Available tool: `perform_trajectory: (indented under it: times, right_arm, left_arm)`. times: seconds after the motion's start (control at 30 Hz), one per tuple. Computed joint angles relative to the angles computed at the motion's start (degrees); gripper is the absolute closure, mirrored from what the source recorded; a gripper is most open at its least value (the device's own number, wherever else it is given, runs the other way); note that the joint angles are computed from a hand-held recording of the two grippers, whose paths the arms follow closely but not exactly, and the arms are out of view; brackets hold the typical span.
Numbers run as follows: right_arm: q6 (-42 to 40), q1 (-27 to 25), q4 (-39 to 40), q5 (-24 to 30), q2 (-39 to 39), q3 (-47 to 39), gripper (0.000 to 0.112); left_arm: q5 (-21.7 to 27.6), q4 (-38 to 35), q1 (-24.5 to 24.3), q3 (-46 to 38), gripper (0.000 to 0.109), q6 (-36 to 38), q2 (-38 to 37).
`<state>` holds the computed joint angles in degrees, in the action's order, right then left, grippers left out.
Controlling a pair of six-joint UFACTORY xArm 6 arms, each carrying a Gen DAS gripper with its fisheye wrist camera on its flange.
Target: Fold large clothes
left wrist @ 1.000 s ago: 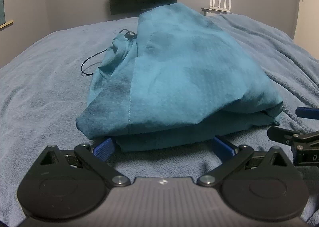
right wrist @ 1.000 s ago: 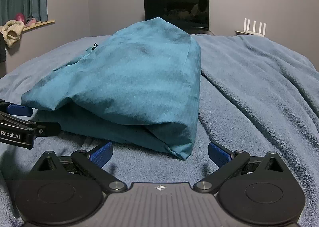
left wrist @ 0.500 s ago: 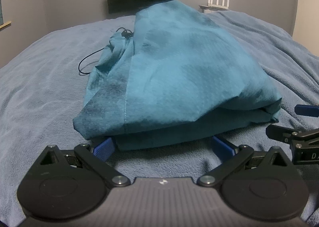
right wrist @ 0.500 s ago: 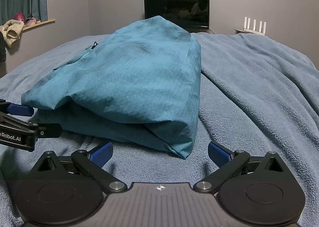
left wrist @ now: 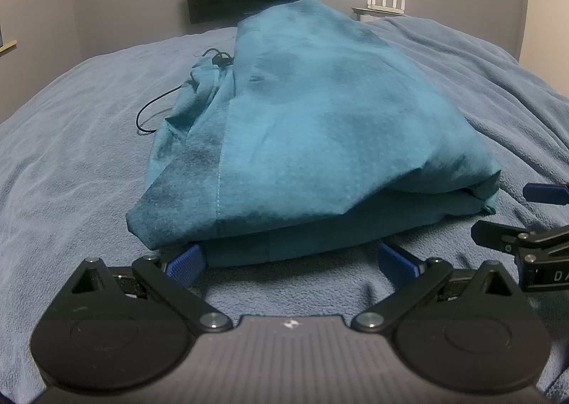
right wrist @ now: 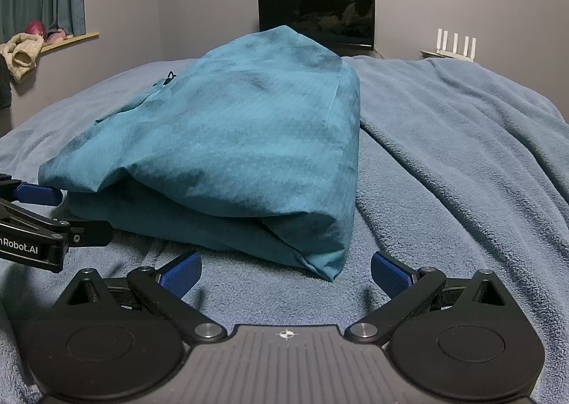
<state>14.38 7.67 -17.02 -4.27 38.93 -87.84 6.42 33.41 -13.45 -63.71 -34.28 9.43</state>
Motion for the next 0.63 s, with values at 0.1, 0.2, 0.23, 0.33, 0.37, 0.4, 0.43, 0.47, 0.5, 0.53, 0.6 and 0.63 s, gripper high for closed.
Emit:
perform_trajectory:
  times: [0.1,0.2,0.23,0.33,0.37,0.4,0.43,0.47,0.5,0.53,0.6,0.63]
  right_arm:
    - [-0.4,0.1,0.5,0.1,0.0,0.0,0.009]
    - [-1.5,0.2,1.7,0.1,0.1,0.0,0.009]
    - [-2.5,0.3,2.6,0.1,0.1,-0.1,0.009]
    - [-1.4,0.1,1.6,0.0,0.1,0.2,0.009]
    - [-1.7,0.1,1.9,0.0,0.1,0.2,0.009]
    - [-3.5,0.4,3.7,0.0,0.1,0.2,0.009]
    - [-5.0,0.5,5.4,0.0,0.2,0.2,0.009]
    - [-5.4,0.5,5.8,0.1,0.2,0.2,0.009]
    - [-3.4,0.3,3.8,0.1,0.2,0.2,0.009]
    - [-3.7,0.3,4.1,0.2,0.2,0.1,0.009]
    - [-5.3,0.4,5.8,0.2,0.1,0.4,0.009]
    - [-5.4,0.4,6.0,0.2,0.0,0.6,0.009]
  left_arm:
    - [-0.6,-0.4,0.0,0.3,0.006,0.3,-0.1]
    - [-1.1,0.0,0.1,0.5,0.006,0.0,-0.1]
    - [-1.3,-0.2,0.1,0.6,0.006,0.2,-0.1]
    - [-1.8,0.7,0.3,0.6,0.006,0.1,0.0]
    - [-2.4,2.0,0.5,0.7,0.006,-0.7,0.0]
    - [-2.7,3.2,0.7,0.7,0.006,-1.7,-0.1]
    - [-2.9,3.1,0.7,0.9,0.006,-1.6,-0.1]
    - [-3.3,0.8,0.6,1.1,0.006,0.9,-0.1]
    - [-3.4,-0.6,0.5,1.3,0.006,2.5,-0.1]
    - [-3.3,-0.6,0.5,1.2,0.006,2.6,-0.1]
    - [-2.6,-1.5,0.2,1.1,0.006,3.4,-0.1]
    - [-2.0,-1.6,0.1,0.8,0.006,3.5,0.0]
